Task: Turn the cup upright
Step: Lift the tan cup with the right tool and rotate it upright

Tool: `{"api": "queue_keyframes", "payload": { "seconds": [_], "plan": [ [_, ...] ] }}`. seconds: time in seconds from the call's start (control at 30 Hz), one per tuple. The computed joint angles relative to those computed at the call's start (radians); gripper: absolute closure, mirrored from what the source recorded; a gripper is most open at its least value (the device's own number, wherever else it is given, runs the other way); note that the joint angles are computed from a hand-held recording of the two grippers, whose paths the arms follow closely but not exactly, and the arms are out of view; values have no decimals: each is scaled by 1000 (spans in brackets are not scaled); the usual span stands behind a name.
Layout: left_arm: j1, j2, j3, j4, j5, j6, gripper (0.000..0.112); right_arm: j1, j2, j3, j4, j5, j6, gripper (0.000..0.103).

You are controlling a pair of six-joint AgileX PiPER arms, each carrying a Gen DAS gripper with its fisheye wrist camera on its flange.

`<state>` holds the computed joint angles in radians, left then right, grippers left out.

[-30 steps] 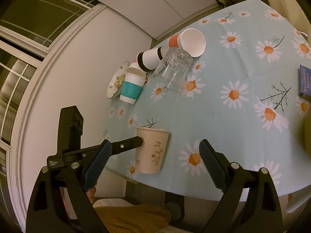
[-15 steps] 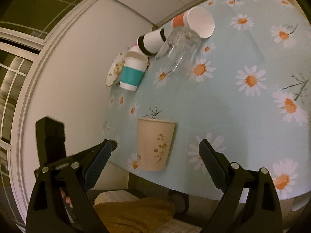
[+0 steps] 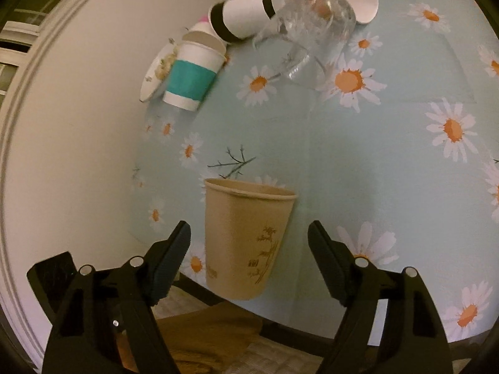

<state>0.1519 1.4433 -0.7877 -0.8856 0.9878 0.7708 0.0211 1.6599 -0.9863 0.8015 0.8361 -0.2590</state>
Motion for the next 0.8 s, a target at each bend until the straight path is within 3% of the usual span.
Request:
{"api": "queue_keyframes", "payload": {
  "seconds": [0.23,0.37,0.63,0.8],
  "plan": [
    [26,27,4,-36,22,79,49,26,69,-57,-18,16,42,26],
    [38,41,6,-38,24,105,49,42,89,-68,-33,11,64,37],
    [68,58,0,-33,33,135,49,83,68,-62,-56,-50,107,41],
    [101,63,7,-40,49,158,49,105,-11,-19,-92,-103,115,41]
  ]
}}
